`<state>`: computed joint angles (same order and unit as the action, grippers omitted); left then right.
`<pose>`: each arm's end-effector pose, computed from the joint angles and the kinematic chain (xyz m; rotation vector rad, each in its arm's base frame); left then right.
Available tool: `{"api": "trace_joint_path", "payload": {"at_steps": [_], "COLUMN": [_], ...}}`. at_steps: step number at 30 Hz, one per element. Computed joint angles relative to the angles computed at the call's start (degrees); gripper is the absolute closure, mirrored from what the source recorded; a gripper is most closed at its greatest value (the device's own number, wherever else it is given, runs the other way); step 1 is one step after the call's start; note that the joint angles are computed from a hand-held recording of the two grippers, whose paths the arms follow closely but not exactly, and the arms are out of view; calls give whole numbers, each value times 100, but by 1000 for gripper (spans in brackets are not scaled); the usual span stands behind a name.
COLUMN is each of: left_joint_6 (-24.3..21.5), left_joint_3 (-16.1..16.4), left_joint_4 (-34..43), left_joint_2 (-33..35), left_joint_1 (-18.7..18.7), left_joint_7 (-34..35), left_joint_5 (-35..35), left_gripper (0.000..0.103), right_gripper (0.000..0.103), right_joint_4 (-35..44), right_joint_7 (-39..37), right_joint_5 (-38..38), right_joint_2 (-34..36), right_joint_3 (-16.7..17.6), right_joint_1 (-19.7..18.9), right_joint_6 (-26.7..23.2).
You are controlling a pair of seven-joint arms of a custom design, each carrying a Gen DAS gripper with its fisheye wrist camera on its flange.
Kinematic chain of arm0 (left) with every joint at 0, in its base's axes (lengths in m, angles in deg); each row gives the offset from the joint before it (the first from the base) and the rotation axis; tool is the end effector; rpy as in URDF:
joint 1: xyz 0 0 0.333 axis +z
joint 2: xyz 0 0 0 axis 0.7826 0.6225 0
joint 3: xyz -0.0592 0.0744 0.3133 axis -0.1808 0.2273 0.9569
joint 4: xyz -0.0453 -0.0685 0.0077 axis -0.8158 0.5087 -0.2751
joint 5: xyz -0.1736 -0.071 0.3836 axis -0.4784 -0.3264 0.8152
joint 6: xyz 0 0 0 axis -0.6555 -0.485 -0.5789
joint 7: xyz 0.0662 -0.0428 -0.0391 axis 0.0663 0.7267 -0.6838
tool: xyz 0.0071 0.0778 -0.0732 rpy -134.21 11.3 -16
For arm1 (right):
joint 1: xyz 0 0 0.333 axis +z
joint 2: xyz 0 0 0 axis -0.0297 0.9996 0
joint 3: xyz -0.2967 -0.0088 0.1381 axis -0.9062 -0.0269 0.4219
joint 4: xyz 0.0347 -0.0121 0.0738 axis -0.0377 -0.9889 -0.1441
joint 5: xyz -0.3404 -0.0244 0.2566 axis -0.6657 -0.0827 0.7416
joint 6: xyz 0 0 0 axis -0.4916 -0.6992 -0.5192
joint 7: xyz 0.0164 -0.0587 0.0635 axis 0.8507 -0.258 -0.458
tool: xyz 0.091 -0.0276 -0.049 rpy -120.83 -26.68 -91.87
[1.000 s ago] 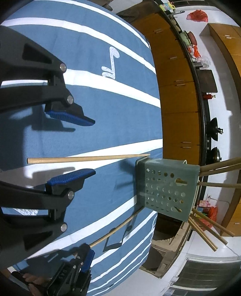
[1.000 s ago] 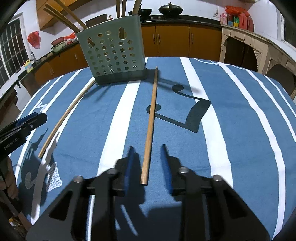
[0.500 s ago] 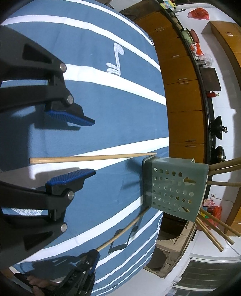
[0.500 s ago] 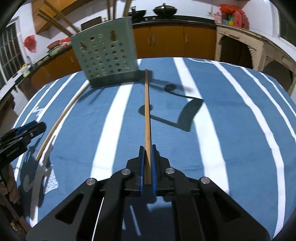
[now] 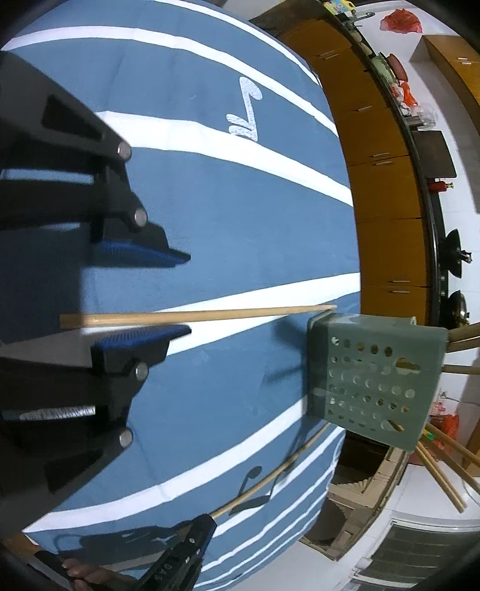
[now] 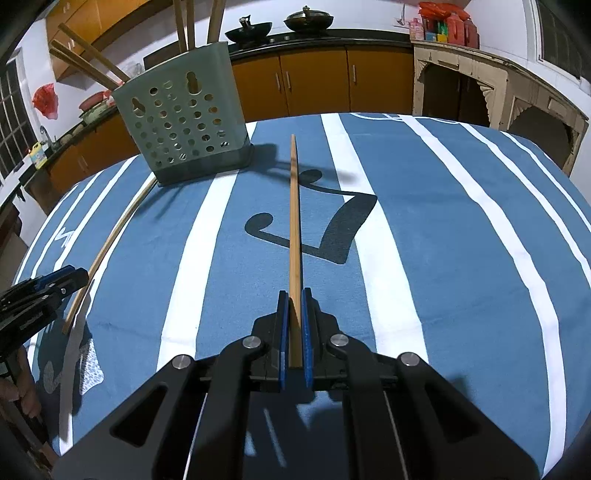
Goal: Organize utensils
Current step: 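Grasp one wooden chopstick with the right tool while the left tool grasps another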
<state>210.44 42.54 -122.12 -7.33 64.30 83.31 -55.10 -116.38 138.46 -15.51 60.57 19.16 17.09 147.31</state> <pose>0.4149 -0.1225 0.3766 -1.8665 1.7760 -0.6580 0.4282 0.3082 0.3769 -1.8653 1.5962 -0.4350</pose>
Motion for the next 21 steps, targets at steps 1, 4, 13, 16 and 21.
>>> {"api": "trace_joint_path", "payload": {"at_steps": [1,4,13,16,21], "left_joint_6": [-80,-191,-406,-278,-248], "left_joint_3": [-32,-248,-162,195,225], "left_joint_4": [30,51,-112,-185,-196], "left_joint_2": [15,-58,-370,-316,-305], "left_joint_1": [25,255,382,35,-40], "left_joint_7": [-10,-252,-957,-713,-573], "left_joint_5": [16,172,452,337,198], "left_gripper": [81,93,95,95,91], "right_gripper": [95,95,95,95,95], "right_joint_4": [-2,-2,-8,-6,-4], "right_joint_7": [-2,-24,-34,-30,0], "right_joint_5": [-12,-19,-72,-81,-129], "right_joint_2": [-3,-6,-12,-10,-16], "right_joint_3": [1,1,12,11,16], "right_joint_1": [0,4,-8,-4,3], "right_joint_6": [-4,-13,-11,-11,-39]}}
